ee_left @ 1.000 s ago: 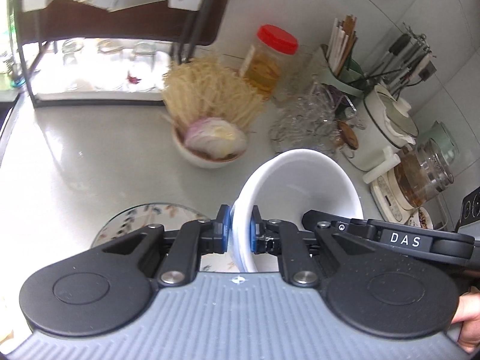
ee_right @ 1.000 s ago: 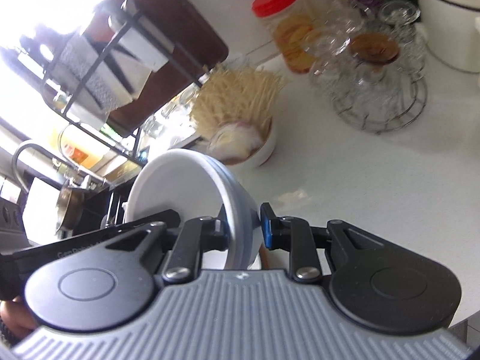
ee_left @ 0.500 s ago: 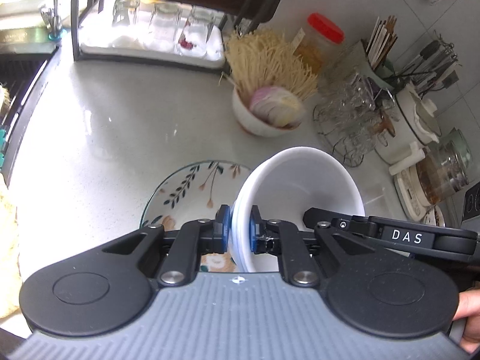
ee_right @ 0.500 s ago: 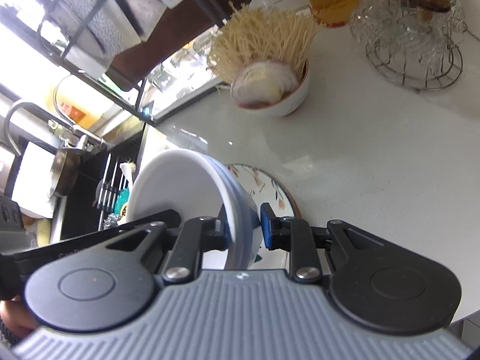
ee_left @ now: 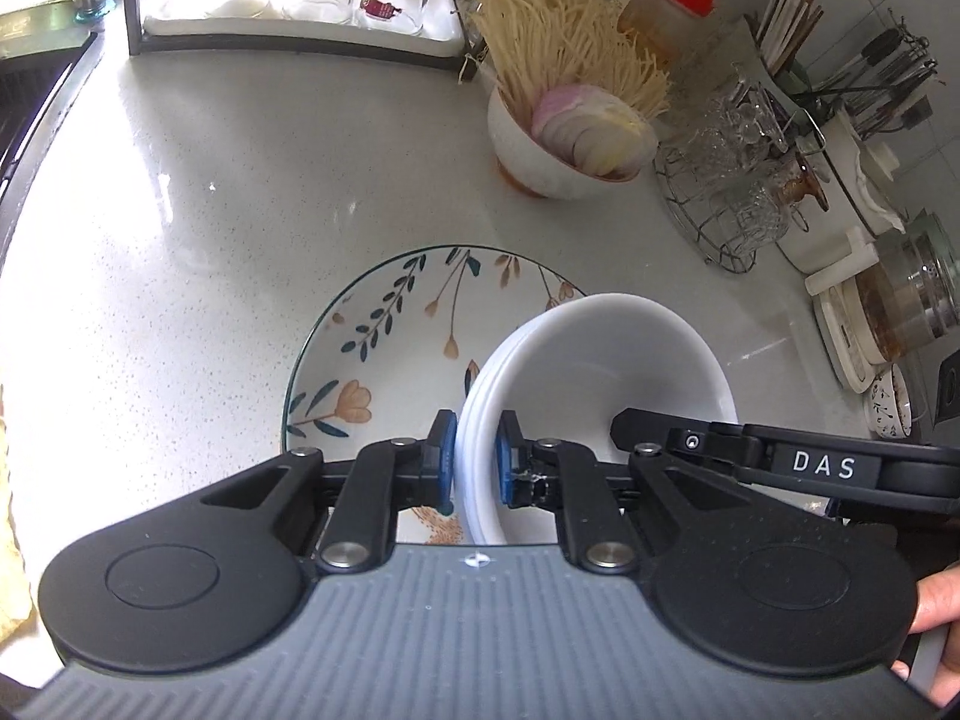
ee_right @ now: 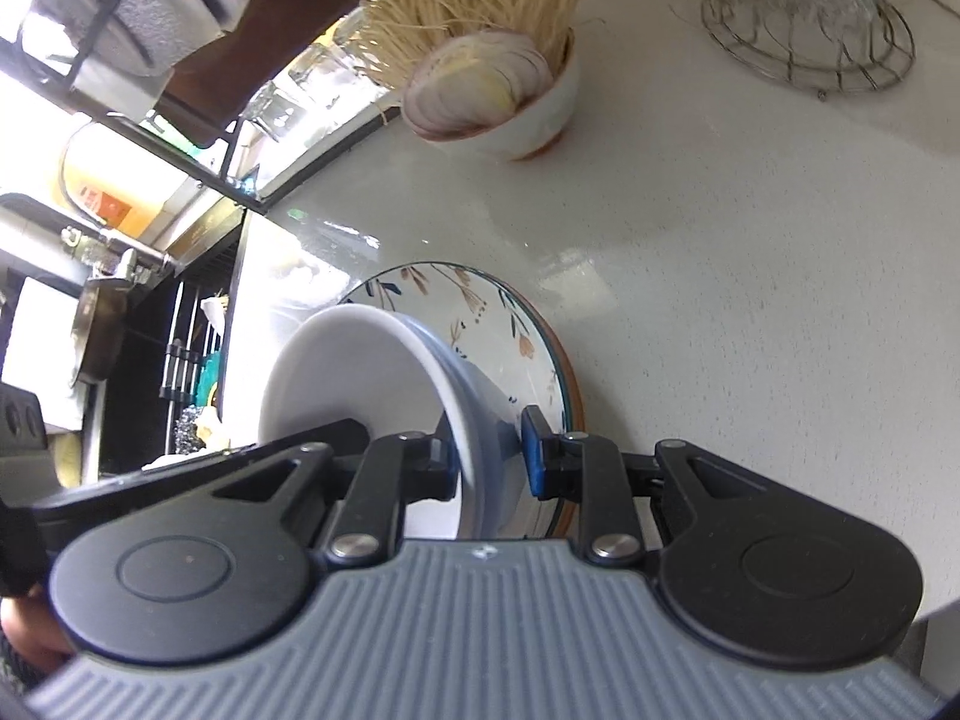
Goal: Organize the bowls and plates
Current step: 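Carry the white bowl with the left gripper over the floral plate stack, then lower the white bowl onto the floral plate and open the left gripper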
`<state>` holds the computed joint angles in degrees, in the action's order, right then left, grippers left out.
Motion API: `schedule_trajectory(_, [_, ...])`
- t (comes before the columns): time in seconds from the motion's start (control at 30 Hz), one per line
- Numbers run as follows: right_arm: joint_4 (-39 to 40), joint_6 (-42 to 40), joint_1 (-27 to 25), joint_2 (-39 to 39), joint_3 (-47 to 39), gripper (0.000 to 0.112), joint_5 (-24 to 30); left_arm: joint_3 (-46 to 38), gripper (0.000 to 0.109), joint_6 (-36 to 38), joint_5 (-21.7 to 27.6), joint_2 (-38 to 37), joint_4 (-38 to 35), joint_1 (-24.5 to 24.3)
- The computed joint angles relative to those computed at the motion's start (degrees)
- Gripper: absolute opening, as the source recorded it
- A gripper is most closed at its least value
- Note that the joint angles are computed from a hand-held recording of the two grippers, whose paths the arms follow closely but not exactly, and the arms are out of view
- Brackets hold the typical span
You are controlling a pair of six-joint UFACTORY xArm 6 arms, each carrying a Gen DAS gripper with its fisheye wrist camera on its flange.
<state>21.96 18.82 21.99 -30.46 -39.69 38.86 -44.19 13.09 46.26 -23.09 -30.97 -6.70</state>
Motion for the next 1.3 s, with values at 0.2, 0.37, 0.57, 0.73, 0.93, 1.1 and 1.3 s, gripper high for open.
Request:
schedule_trajectory(0.2, [0.4,-1.6,-0.2,0.1,-0.3,0.031,0.0,0.0,0.035,-1.0,-0.7,-0.3,2.1,-0.2])
schedule_trajectory(0.37, [-1.3,-1.4,0.3,-1.7,0.4,0.067,-3.1,-0.1,0.053,-1.6,-1.3,-1.5,5.0,-0.2])
schedule_trajectory(0.57, [-8.4,1.8,1.1,-3.3,-0.8,0.067,-3.5,-1.4,0.053,-0.6,-0.8,-3.5,7.7,-0.6])
schedule_trajectory(0.73, [-15.7,6.0,1.6,-5.9,-1.7,0.067,-3.9,-3.1,0.053,-0.4,-0.2,-6.4,9.8,-1.4])
schedule_trajectory(0.93, [-21.0,9.2,1.5,-11.1,-1.6,0.067,-4.7,-3.9,0.053,-3.9,-0.7,-12.1,12.9,-3.2])
schedule_trajectory(1.1, [-23.0,8.7,1.2,-16.8,-0.7,0.067,-4.3,-3.6,0.053,-11.4,-1.0,-17.3,17.8,-7.1])
schedule_trajectory(1.3, [-22.5,5.7,1.0,-24.7,0.8,0.067,-0.7,-1.4,0.053,-27.0,0.0,-25.0,29.2,-14.6])
